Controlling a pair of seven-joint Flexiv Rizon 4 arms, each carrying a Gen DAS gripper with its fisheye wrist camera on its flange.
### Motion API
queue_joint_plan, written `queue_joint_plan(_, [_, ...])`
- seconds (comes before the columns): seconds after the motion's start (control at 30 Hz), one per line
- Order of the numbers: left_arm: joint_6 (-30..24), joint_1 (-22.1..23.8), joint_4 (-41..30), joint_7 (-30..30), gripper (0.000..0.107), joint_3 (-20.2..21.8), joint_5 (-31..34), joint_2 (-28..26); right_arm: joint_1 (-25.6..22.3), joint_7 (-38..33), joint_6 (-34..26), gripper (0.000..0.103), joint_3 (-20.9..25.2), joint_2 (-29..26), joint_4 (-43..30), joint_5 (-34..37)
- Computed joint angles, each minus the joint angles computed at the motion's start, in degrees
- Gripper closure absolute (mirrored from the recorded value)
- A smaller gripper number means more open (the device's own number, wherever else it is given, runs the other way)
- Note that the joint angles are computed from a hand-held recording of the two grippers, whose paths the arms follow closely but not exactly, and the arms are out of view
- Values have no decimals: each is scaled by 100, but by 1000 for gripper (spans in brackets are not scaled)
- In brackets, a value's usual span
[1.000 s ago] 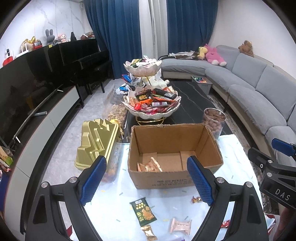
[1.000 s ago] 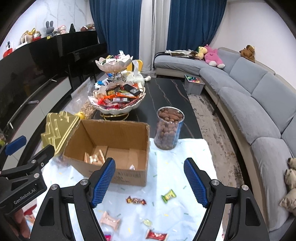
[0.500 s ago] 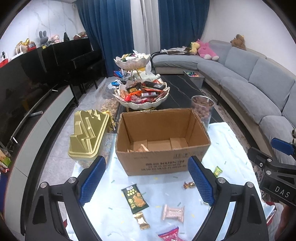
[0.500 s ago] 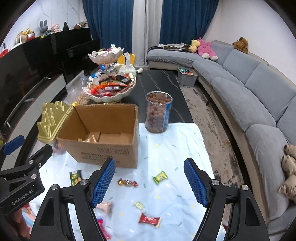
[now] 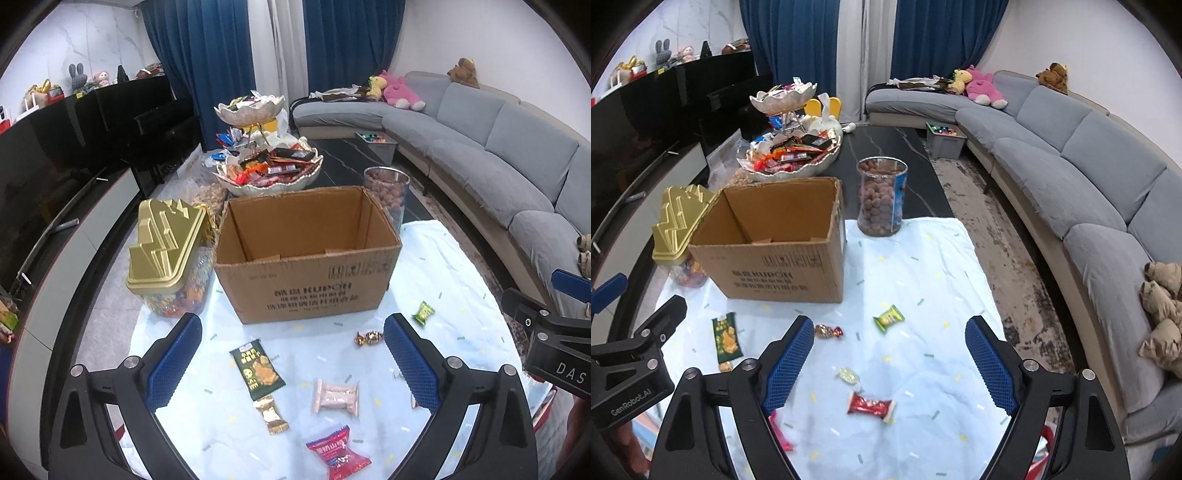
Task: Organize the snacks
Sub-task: 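Withdraw both tools from the box back over the scattered snacks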
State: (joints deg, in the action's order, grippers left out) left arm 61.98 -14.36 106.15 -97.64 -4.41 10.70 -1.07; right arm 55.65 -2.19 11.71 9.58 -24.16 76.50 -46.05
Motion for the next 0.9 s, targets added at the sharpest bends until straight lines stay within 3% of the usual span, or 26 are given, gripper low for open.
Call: queue_joint_plan(0.9, [654, -140, 1020, 787, 5, -62, -542, -15, -13, 710, 170, 16, 294, 159, 805, 250])
